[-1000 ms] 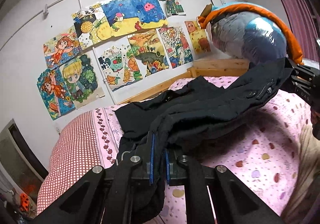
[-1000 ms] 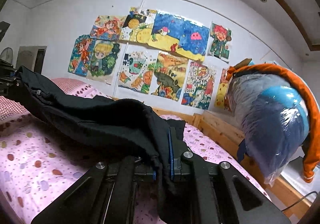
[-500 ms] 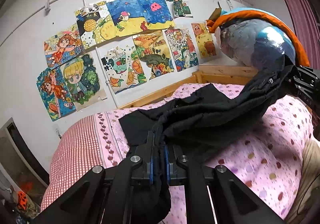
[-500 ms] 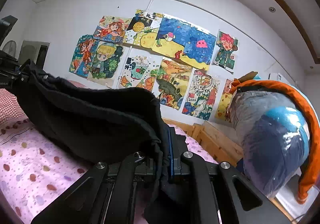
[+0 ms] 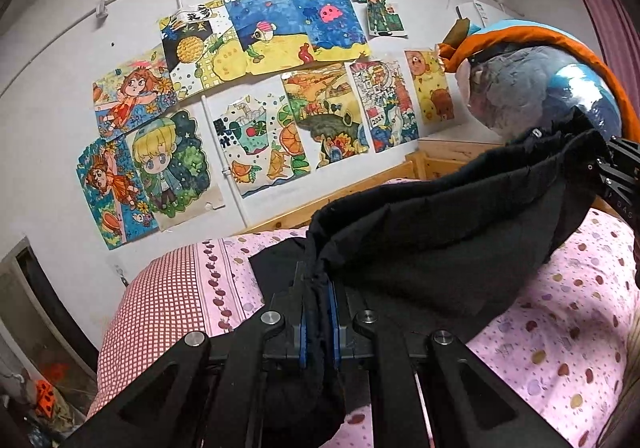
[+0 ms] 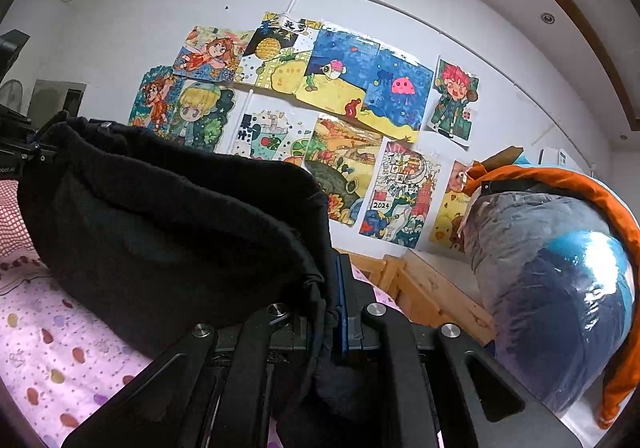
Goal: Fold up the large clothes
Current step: 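Lift the folded black jacket up off the bed with both tools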
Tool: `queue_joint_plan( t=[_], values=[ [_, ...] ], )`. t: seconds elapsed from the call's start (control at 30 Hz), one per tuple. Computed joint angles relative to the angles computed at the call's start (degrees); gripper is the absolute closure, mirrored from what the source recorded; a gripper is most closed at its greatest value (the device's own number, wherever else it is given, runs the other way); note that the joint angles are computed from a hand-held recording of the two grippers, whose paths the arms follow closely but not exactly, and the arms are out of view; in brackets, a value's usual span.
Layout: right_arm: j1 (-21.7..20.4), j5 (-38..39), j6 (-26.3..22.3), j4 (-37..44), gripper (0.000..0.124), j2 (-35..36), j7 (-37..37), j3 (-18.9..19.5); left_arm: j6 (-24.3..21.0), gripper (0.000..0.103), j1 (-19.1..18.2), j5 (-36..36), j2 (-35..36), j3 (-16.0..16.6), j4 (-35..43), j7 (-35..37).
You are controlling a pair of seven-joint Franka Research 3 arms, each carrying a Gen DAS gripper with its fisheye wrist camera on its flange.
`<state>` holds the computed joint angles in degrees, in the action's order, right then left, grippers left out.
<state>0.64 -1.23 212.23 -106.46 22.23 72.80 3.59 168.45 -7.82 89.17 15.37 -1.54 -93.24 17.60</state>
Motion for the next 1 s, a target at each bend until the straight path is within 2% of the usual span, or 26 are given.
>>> queue_joint_plan(
  t=[0.17,0.53,0.8,1.0],
  values=[
    [2.0,3.3,-0.9,3.2,0.116,2.1,-3.4,-1.2,0.0,0.095,-0.3,-2.1,2.5,0.6,3.1,2.2],
    [3.0,7.4,-2.2,8.4,0.116,5.8,-6.7,-1.2,0.4,0.095,-1.5,-6.8,5.3,2.2,6.7,6.4],
    [3.0,8.6,-3.3,13.4,0.116,9.3,-8.1,-1.0,1.2,0.095,-2.7,-7.2,5.7,4.0,7.0,6.4],
    [4.3,10.8,-4.0,18.3,0.116,12.8,-10.5,-1.9,0.9,0.095,-2.6,-13.4,10.5,4.5,13.0,12.1]
  ],
)
